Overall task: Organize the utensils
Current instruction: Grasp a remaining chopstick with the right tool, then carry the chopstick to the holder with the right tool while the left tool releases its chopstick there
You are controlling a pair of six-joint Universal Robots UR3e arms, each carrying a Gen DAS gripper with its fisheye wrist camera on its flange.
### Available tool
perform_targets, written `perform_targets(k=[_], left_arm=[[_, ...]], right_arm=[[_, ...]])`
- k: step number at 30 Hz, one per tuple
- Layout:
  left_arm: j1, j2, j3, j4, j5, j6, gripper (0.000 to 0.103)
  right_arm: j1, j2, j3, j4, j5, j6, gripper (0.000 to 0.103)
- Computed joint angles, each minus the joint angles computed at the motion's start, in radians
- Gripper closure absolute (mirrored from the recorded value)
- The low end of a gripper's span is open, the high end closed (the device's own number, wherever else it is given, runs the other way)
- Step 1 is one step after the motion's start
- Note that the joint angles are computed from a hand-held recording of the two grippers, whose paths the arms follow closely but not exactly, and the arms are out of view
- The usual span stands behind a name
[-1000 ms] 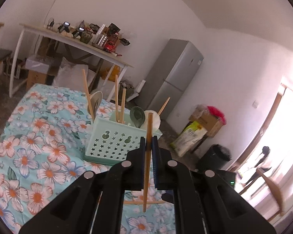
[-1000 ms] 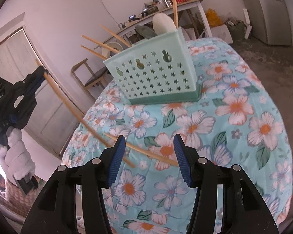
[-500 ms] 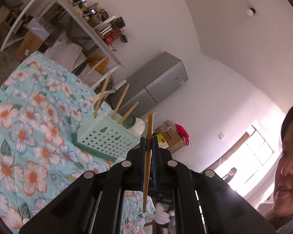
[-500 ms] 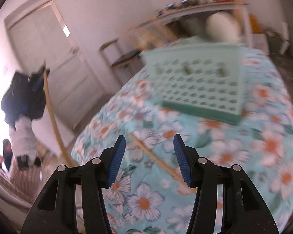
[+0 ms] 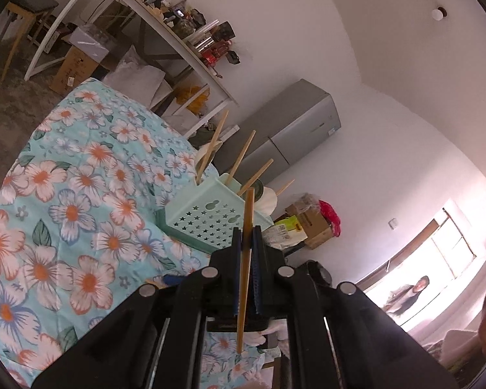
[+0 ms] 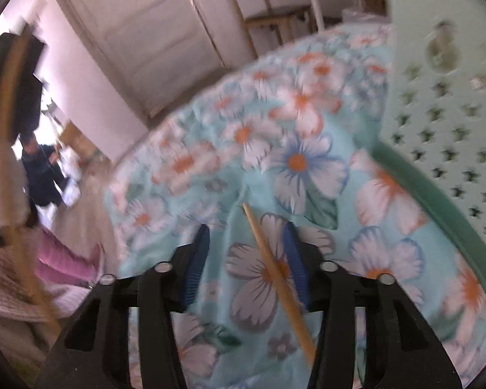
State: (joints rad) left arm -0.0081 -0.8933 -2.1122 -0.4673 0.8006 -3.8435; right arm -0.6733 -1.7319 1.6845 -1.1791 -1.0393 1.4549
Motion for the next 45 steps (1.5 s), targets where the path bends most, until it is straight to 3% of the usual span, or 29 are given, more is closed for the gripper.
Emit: perform_targets(k=[4,9,14,19,23,27,31,37,45], left_arm=[[-0.030,-0.020,0.014,0.001,0.040,0.005,0.097],[-0.090,-0.072,0.048,0.033,0.099,-0.002,0.097],[-0.177,-0.150,0.104,0.069,0.181,-0.005,0.097],[-0.260,-0.228,0.188,0.085,0.271,0.007,0.097],[-0.331,-0.309,0.305,0.084,0.352,0.040,0.097],[-0.370,-0.401,0.450,0.106,0.394,0.071,0.097],[-0.412,-0.535,0.677,0.131,0.447,0.115,0.097],[-0.545,-0.803,1.126,0.045,0.688,0.262,0.097],[-0.652,-1.134,1.575,-0.121,0.928,0.419,0.097]], right_arm=[[-0.025,-0.036,0.054,-0.052,0.021,0.019,0.094],[-0.131,-0.054,0.026,0.021,0.061,-0.012,0.098],[-0.343,-0.013,-0.194,0.357,0.165,-0.159,0.099],[-0.531,0.105,-0.521,0.777,0.282,-0.334,0.099],[-0.699,0.220,-0.801,1.147,0.321,-0.543,0.099],[-0.787,0.335,-1.002,1.352,0.325,-0.642,0.099],[-0.817,0.309,-0.952,1.339,0.322,-0.640,0.099],[-0.855,0.311,-0.929,1.342,0.292,-0.668,0.099],[-0.832,0.334,-0.934,1.331,0.281,-0.667,0.099]])
